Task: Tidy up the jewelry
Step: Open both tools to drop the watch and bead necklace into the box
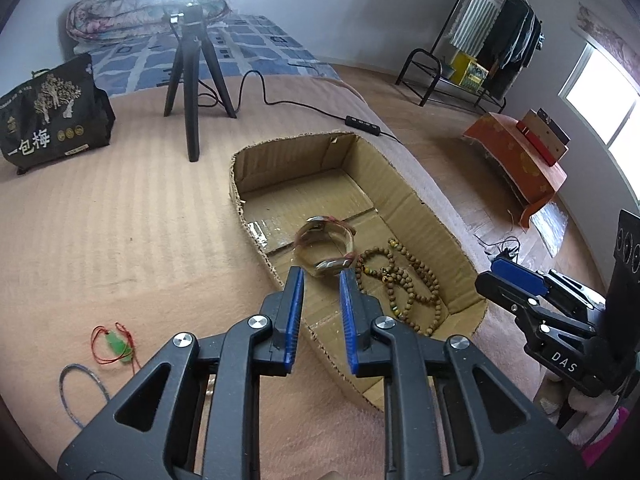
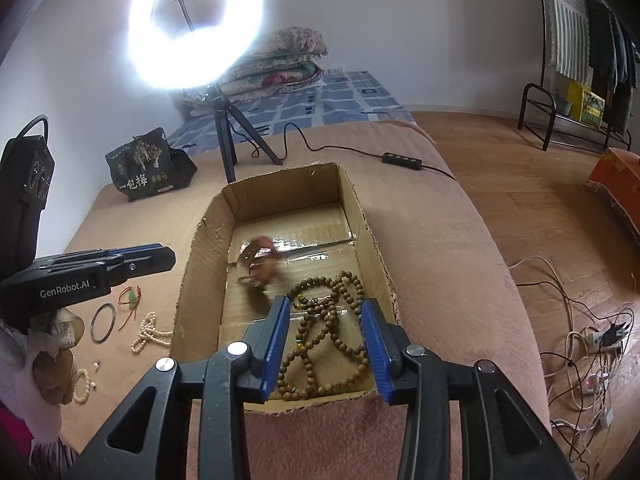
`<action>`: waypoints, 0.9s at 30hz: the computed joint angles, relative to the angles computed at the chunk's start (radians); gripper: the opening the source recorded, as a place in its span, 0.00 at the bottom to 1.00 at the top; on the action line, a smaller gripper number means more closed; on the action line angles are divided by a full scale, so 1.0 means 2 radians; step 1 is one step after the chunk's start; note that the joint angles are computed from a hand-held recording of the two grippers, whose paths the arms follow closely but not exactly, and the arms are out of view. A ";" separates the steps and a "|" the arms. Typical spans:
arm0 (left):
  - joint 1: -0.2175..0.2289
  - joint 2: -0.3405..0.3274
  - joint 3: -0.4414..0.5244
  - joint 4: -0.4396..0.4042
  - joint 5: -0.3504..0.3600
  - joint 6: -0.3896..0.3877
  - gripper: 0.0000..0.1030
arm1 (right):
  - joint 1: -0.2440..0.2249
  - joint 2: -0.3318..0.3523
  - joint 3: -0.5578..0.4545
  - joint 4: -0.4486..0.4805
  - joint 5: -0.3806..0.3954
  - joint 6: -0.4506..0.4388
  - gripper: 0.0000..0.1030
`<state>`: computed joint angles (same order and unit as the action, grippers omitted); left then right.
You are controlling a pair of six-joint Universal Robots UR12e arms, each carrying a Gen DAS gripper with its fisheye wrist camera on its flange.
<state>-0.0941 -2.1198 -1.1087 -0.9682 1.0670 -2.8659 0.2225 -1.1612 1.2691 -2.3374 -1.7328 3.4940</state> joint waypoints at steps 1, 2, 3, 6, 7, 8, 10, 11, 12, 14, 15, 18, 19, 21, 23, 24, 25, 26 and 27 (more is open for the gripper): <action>0.001 0.003 -0.003 0.002 0.000 -0.001 0.15 | 0.000 -0.001 0.000 0.000 0.000 0.000 0.38; 0.002 0.004 -0.004 0.003 -0.001 -0.001 0.15 | 0.001 -0.002 0.001 -0.001 -0.002 0.001 0.39; 0.003 0.006 -0.006 0.004 0.000 -0.001 0.15 | 0.002 -0.003 0.001 -0.001 -0.003 0.001 0.40; 0.006 0.013 -0.014 0.010 0.001 0.000 0.15 | 0.006 -0.005 0.001 -0.001 -0.006 0.001 0.45; 0.008 0.016 -0.016 0.012 0.000 -0.001 0.15 | 0.007 -0.006 0.001 -0.001 -0.008 0.000 0.45; 0.009 0.018 -0.018 0.015 0.001 -0.001 0.15 | 0.008 -0.006 0.001 -0.001 -0.009 0.000 0.46; 0.011 0.022 -0.022 0.020 0.002 -0.003 0.15 | 0.011 -0.008 0.001 -0.003 -0.013 0.002 0.51; 0.012 0.025 -0.024 0.023 0.003 -0.004 0.15 | 0.012 -0.009 0.001 -0.004 -0.015 0.002 0.55; 0.013 0.028 -0.027 0.026 0.004 -0.006 0.15 | 0.014 -0.010 0.001 -0.004 -0.019 0.002 0.58; 0.017 0.032 -0.031 0.031 0.002 -0.008 0.15 | 0.016 -0.011 0.000 -0.004 -0.025 0.002 0.64; 0.018 0.034 -0.032 0.033 0.002 -0.007 0.15 | 0.018 -0.012 0.000 -0.003 -0.028 0.002 0.65; 0.023 0.043 -0.041 0.045 0.005 -0.006 0.15 | 0.022 -0.015 -0.002 -0.003 -0.038 0.001 0.71; 0.025 0.045 -0.044 0.050 0.005 -0.007 0.15 | 0.024 -0.015 -0.002 -0.003 -0.041 0.001 0.75; 0.030 0.051 -0.049 0.056 0.002 -0.007 0.19 | 0.028 -0.017 -0.002 -0.005 -0.051 0.002 0.81; 0.035 0.056 -0.053 0.062 -0.002 -0.007 0.23 | 0.031 -0.019 -0.002 -0.008 -0.057 0.000 0.85; 0.038 0.059 -0.057 0.066 -0.003 -0.006 0.23 | 0.032 -0.020 -0.002 -0.008 -0.059 0.000 0.85; 0.041 0.062 -0.060 0.068 -0.004 -0.004 0.24 | 0.034 -0.021 -0.002 -0.008 -0.060 0.000 0.88; 0.043 0.065 -0.063 0.071 -0.005 -0.003 0.24 | 0.035 -0.021 -0.002 -0.008 -0.061 -0.001 0.91; 0.045 0.067 -0.066 0.074 -0.004 -0.001 0.24 | 0.037 -0.022 -0.002 -0.009 -0.064 -0.001 0.93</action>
<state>-0.0037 -1.9848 -1.2407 -0.8205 1.0582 -2.8684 0.2965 -1.2049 1.2658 -2.3551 -1.8614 3.4911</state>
